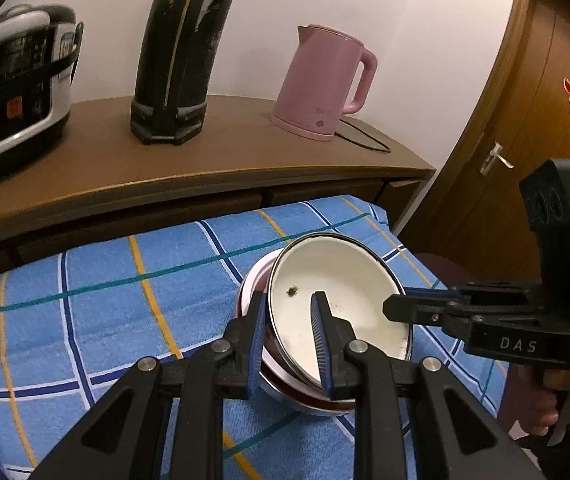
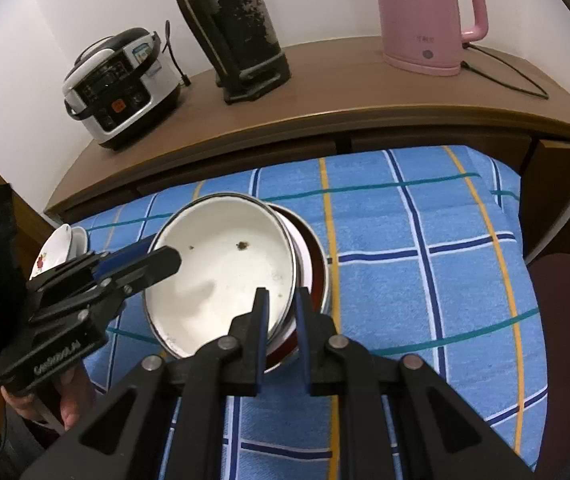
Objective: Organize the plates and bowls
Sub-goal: 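Lower the white enamel bowl into the pink and steel bowls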
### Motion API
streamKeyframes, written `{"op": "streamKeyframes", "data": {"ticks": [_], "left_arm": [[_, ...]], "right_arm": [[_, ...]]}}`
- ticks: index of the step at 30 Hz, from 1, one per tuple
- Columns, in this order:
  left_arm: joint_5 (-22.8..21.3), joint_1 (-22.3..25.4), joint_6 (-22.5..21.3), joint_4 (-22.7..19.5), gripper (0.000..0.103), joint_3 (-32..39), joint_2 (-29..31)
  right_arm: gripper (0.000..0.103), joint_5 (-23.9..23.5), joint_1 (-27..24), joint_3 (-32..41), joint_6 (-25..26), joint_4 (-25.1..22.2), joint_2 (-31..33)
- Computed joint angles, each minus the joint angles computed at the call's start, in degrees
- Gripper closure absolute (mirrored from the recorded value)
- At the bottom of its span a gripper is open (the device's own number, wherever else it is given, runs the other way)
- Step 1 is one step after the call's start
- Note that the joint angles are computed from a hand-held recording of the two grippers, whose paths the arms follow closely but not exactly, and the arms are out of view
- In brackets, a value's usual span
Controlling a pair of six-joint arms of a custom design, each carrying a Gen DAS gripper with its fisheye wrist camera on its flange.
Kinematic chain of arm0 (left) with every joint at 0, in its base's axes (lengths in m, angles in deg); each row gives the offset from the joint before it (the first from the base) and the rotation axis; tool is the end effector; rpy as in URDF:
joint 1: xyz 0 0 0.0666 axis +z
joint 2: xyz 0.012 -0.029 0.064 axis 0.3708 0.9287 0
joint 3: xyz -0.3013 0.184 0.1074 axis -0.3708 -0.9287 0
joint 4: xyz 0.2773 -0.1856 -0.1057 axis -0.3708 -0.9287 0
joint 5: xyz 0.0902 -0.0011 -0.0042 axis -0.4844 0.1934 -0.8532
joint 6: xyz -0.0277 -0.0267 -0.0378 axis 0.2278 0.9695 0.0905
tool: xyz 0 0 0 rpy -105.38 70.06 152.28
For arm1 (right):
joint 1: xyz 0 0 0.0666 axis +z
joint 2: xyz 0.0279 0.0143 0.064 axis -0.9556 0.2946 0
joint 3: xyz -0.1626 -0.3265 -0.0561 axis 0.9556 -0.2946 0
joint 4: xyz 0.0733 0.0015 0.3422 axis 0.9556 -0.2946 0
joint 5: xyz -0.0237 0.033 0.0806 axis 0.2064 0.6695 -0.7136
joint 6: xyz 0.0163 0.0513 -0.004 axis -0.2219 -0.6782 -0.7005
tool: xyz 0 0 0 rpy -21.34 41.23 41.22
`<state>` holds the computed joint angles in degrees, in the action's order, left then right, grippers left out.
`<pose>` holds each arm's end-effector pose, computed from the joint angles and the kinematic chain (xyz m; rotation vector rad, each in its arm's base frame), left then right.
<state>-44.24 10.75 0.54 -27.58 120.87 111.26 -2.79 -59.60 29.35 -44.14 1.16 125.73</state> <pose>0.6383 -0.1459 0.2880 0.7236 2.2362 -0.7516 0.5772 0.1369 0.3096 0.1490 2.4757 0.3030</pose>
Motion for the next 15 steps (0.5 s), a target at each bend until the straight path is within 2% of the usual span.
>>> {"op": "streamKeyframes", "data": {"ticks": [4,15], "left_arm": [[-1.7,-0.5,-0.6,2.5,0.079,-2.4,-1.3],[-2.0,-0.9,-0.6,4.7,0.079,-4.0,-1.9]], "right_arm": [[0.089,-0.3,-0.1,-0.5,-0.1,0.4,-0.2],[0.089,1.2,-0.1,-1.3,0.0,0.5,-0.8]]}}
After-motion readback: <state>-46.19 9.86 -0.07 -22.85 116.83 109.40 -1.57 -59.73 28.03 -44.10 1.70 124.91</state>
